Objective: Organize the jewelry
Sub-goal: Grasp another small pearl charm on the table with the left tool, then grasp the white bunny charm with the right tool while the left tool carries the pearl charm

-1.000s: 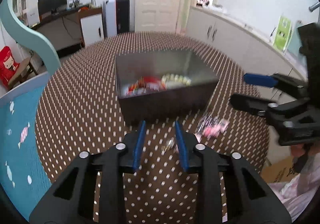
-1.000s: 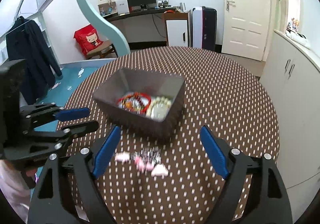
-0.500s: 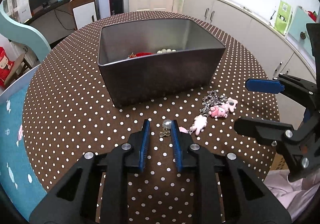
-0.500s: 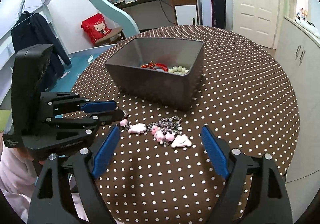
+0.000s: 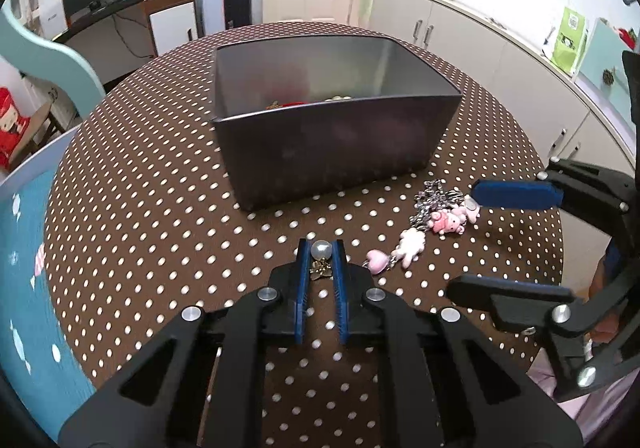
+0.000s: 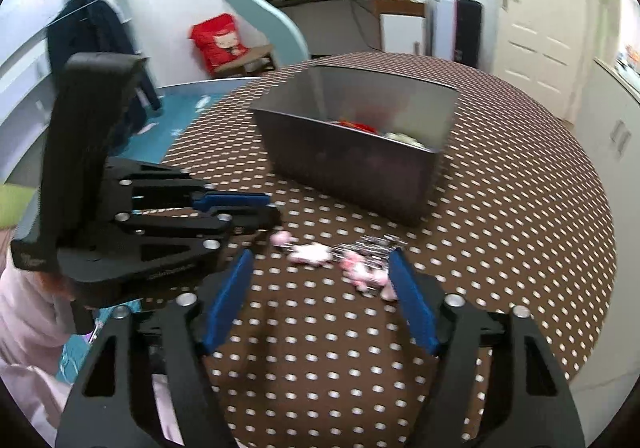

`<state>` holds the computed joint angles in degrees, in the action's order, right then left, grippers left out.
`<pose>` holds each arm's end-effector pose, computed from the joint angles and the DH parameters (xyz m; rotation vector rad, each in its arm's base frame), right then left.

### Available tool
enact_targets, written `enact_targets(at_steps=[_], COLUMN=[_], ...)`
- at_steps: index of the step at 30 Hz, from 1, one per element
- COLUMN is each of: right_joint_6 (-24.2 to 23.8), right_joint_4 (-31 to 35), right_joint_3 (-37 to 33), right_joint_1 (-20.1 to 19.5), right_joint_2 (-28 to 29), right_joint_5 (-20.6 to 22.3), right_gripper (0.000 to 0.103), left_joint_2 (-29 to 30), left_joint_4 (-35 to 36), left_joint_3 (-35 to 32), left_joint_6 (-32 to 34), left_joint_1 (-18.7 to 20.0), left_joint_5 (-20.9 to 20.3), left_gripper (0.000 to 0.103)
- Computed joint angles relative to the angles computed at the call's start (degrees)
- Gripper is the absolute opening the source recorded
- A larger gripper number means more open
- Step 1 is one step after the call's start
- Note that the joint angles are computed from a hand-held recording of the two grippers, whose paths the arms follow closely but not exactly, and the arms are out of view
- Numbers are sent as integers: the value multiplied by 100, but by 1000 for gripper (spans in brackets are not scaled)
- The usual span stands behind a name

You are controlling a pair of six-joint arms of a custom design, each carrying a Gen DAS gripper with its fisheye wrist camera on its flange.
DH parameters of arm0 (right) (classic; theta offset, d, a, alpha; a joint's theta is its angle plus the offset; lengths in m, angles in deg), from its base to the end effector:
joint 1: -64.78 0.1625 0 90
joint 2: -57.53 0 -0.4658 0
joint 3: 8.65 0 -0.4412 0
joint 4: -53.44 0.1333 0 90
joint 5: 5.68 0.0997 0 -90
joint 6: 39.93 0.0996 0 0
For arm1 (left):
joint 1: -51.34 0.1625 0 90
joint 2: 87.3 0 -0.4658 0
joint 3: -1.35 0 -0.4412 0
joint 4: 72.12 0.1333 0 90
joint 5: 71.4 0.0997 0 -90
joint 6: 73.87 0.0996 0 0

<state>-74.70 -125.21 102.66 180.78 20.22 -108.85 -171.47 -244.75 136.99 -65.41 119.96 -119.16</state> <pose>0.3682 -0.5025 -0.0479 1.4169 -2.5009 0.3430 0.0240 -0.4880 0.2692 0.3629 2.3514 -0.7582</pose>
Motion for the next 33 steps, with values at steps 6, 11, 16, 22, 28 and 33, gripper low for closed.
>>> enact_targets(at_steps=[6, 11, 16, 22, 28, 33], right_joint_6=[71, 2, -222, -289, -222, -355], right_joint_4=[217, -4, -269, -293, -204, -389], right_joint_3=[-225, -280, -315, -311, -343, -301], right_joint_1=[36, 66, 141, 131, 129, 164], right_joint_2=[267, 383, 493, 504, 400, 251], right_joint_5=[-246, -426, -690, -702, -558, -384], right_gripper=[44, 40, 25, 24, 24, 24], left_joint_2=[-291, -464, -528, -511, -544, -542], left_joint_4=[-46, -111, -166, -214, -264, -341], left_joint_3=[232, 376, 476, 454, 427, 332], left_joint_6=[-192, -274, -300, -296, -256, -143], left_joint_1=[-17, 21, -5, -34, -109, -238], left_joint_5=[-44, -233, -296, -327, -326, -268], left_gripper=[11, 11, 11, 11, 11, 11])
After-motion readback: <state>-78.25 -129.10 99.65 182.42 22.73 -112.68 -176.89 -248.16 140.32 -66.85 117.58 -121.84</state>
